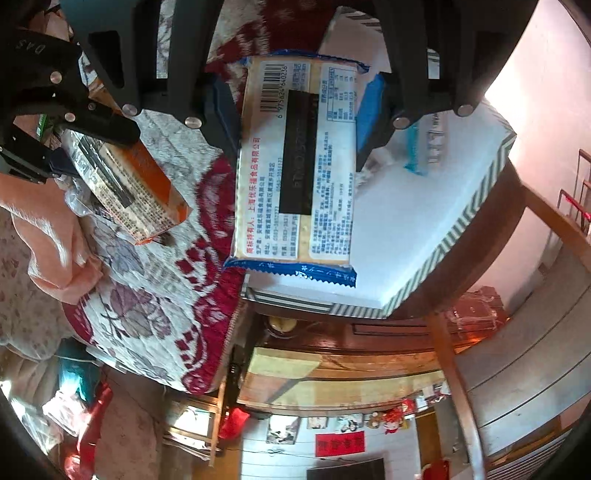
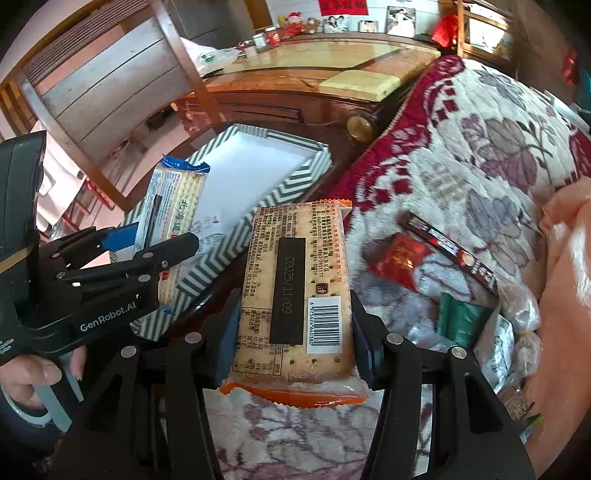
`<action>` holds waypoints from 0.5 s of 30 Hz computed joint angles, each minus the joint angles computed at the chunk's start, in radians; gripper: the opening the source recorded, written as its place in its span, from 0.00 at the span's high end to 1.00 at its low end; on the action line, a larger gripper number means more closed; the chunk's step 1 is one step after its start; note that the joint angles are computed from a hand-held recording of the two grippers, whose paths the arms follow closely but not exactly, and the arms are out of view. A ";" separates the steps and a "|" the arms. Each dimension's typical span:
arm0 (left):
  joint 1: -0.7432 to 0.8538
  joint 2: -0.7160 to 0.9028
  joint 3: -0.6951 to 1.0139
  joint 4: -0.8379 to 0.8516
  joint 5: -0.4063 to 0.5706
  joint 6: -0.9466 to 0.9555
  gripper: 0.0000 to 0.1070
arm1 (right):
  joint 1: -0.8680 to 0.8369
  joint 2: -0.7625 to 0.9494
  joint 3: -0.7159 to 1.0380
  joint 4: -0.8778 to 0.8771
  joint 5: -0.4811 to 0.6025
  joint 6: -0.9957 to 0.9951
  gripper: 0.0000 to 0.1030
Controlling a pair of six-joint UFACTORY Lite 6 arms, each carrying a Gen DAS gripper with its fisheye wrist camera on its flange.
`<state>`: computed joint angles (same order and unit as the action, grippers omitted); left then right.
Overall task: Organize snacks
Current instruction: 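Lower both biscuit packs into the white striped box and open both tools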
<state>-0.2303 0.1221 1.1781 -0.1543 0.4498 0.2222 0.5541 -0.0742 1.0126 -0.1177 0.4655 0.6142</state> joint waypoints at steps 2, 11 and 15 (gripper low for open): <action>0.023 -0.004 -0.001 -0.014 0.001 0.022 0.46 | 0.014 0.031 0.035 0.002 0.005 -0.003 0.49; 0.119 0.034 0.040 -0.059 0.006 0.094 0.46 | 0.060 0.180 0.209 0.004 0.040 -0.022 0.49; 0.161 0.071 0.076 -0.075 0.011 0.118 0.46 | 0.064 0.256 0.296 0.043 0.052 -0.067 0.49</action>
